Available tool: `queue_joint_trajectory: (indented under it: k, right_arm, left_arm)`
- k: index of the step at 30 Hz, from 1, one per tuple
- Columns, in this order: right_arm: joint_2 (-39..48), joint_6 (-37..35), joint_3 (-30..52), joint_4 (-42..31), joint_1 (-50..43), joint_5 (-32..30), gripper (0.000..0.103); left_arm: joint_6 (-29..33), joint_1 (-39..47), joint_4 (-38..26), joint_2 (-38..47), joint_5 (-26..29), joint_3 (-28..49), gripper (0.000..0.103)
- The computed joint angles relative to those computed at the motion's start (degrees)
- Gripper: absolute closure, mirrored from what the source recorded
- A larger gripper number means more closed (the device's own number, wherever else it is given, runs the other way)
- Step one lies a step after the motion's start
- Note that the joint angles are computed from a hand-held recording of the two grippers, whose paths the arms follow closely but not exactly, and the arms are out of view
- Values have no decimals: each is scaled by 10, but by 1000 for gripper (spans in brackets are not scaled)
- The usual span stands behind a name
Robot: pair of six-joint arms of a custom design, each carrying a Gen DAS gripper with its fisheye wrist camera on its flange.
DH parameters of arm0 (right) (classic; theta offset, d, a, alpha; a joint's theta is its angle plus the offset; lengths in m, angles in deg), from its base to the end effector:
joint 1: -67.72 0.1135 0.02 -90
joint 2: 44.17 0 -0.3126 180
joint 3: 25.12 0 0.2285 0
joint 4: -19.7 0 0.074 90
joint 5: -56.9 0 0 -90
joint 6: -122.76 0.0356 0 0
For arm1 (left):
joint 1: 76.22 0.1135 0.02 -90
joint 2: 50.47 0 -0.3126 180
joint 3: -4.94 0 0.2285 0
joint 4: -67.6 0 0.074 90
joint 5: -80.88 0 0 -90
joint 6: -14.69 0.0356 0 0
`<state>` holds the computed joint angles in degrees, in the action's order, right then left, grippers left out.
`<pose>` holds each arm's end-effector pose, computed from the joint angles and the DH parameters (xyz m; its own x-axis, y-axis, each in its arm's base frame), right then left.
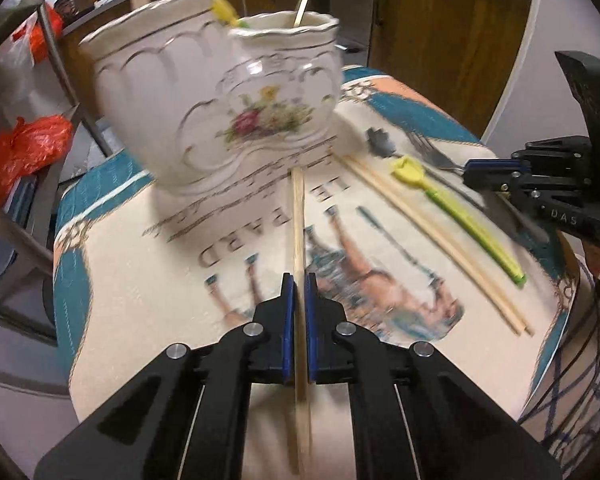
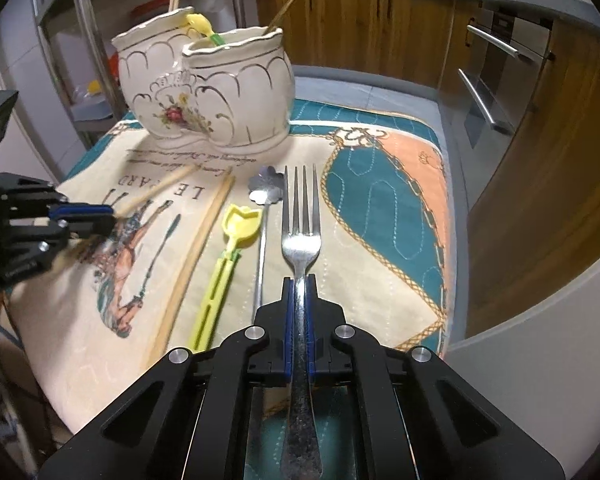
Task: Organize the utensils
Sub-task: 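Drop silver fork in smaller pot with right tool while left drops chopstick in larger pot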
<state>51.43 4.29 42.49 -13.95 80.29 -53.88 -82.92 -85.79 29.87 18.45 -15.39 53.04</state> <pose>0.2932 0.0783 0.2230 -0.5796 -0.5859 -0.5664 -0.7329 0.6786 0.0480 0.1764 -0.0258 0.2306 -0.8483 0.0095 -0.5295 -0.0033 0.9997 0.0233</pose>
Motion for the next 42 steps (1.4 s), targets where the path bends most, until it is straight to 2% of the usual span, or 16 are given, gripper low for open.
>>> queue_joint_trajectory:
  k: [3,5,6,7,9,11,12,14,16,21,25,28,30,36,39,42]
  right_arm:
    - [3,11,-3,12,-3,-8,97]
    - [0,16,-17,36,-3,-13,97]
    - [-2,18,-24,47,-1,-13,97]
    - [-5,19,-30,54,-2,-14,97]
    - [-12,23,-36,59,-7,-24,97]
    - [-28,24,-45,71,-15,-31,97]
    - [-35,23,-48,75,-19,-36,97]
    - [-53,23,-50,80,-29,-55,97]
    - [-67,25,-47,80,-37,-77,97]
    - [-100,53,-41,103,-30,-112,97]
    - [-114,97,-25,143,-10,-125,97]
    - [-109,134,-1,171,14,-121,97]
    - [-100,158,22,186,28,-115,97]
    - [-61,227,101,211,61,-112,97]
    - [-40,258,121,243,77,-98,97]
    - [-10,275,146,251,90,-79,97]
  left_arm:
    - [-8,13,27,-12,17,-21,91]
    - [-29,9,57,-14,15,-33,75]
    - [-39,4,72,-13,7,-39,64]
    - [-44,-3,85,-9,-3,-44,62]
    - [-47,-29,105,-2,-45,-52,68]
    - [-48,-23,115,1,-38,-53,86]
    - [-44,-8,117,-2,-18,-54,97]
    - [-35,11,126,-1,7,-57,97]
    - [-27,11,122,-17,3,-61,97]
    - [12,43,94,-119,28,-59,97]
    - [38,81,80,-177,54,-29,97]
    - [58,101,101,-180,55,11,97]
    - [69,137,110,-175,81,43,97]
    - [15,252,226,-71,231,125,97]
    - [-6,249,288,-19,219,143,97]
    - [-6,226,372,23,169,136,97]
